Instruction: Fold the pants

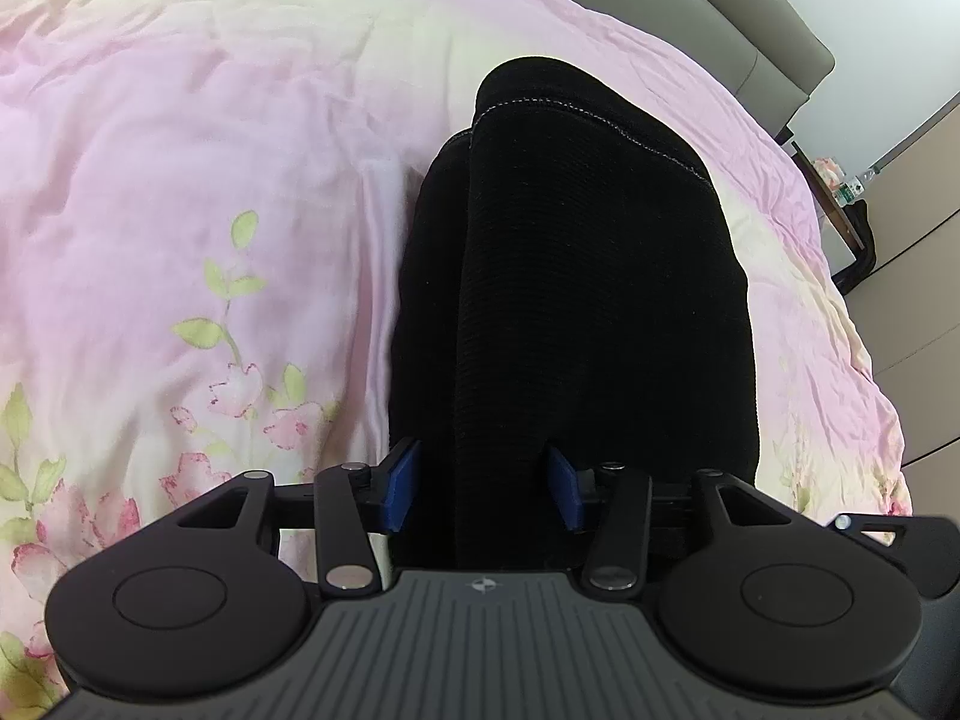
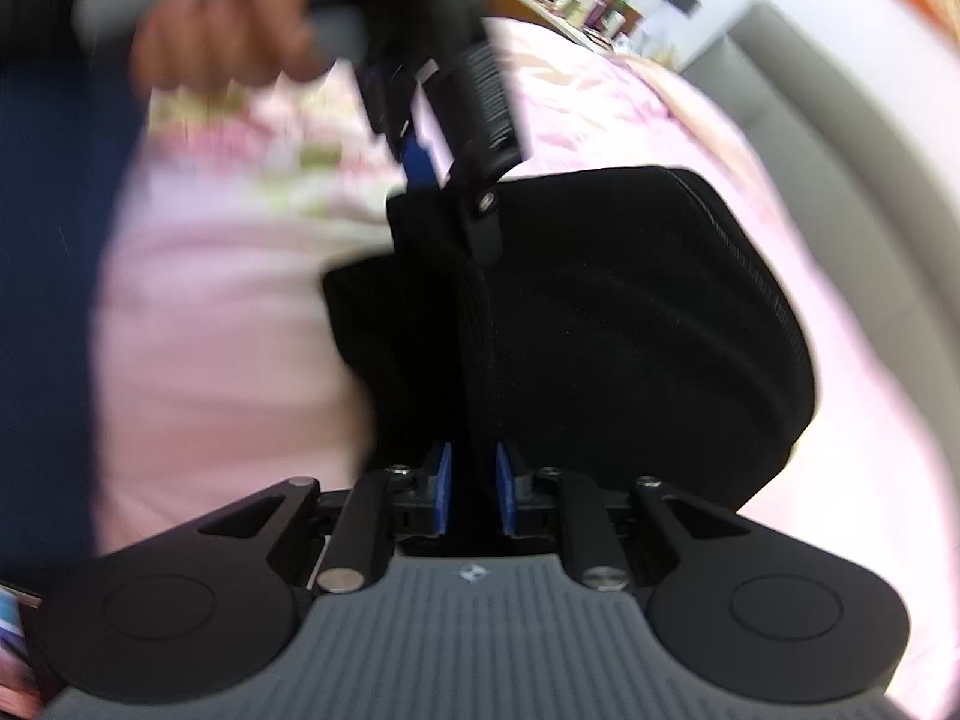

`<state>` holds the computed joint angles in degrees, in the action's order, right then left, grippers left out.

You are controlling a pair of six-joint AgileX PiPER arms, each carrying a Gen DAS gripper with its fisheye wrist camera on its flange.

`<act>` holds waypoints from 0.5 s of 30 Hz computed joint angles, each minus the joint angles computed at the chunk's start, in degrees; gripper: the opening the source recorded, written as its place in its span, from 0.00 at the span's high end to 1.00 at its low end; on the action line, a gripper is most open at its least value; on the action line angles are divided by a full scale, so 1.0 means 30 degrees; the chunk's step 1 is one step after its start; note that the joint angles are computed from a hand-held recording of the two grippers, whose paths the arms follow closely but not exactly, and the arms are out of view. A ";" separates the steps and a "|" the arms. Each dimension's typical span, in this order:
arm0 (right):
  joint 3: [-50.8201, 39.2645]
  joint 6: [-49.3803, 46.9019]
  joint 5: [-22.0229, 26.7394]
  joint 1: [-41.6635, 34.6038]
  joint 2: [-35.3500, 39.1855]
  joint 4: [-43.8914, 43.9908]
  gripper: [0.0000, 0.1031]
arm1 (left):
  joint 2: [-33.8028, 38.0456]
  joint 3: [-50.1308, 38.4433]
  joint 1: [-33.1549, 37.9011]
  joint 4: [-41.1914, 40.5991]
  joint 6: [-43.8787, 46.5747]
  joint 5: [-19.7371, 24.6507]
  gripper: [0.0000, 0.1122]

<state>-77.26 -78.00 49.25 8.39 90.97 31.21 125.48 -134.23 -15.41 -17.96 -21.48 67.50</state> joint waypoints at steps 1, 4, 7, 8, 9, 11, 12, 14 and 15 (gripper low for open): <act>-0.1154 0.0546 0.1571 -0.0755 0.0461 0.1196 0.97 | -0.0035 0.0050 0.0000 -0.0005 -0.0002 -0.0040 0.49; -0.3338 0.2847 0.1984 -0.1657 0.1313 0.3511 0.95 | -0.0002 -0.0052 -0.0029 0.0091 -0.0013 0.0033 0.48; -0.5197 0.7082 -0.0519 -0.1029 0.2477 0.2121 0.82 | -0.0049 0.0015 -0.0023 0.0073 -0.0040 0.0033 0.47; -0.5717 0.8418 -0.1305 -0.0655 0.3002 0.1153 0.82 | -0.0065 0.0048 -0.0030 0.0065 -0.0053 0.0029 0.47; -0.6668 1.0130 -0.1679 -0.0230 0.3769 -0.0025 0.82 | -0.0054 0.0026 -0.0039 0.0094 -0.0035 0.0041 0.47; -0.9105 1.3330 -0.1234 0.0209 0.5603 -0.1874 0.83 | 0.0082 -0.0258 -0.0059 0.0147 -0.0070 0.0194 0.47; -1.0064 1.4592 -0.1133 0.0419 0.6356 -0.2652 0.83 | 0.0097 -0.0286 -0.0046 0.0124 -0.0081 0.0214 0.47; -1.2835 1.7177 -0.0178 0.0595 0.8290 -0.4337 0.83 | 0.0140 -0.0301 0.0007 -0.0028 -0.0092 0.0205 0.47; -1.3914 1.8278 -0.0483 0.0813 0.9270 -0.4836 0.82 | 0.0142 -0.0242 0.0049 -0.0163 -0.0047 0.0138 0.46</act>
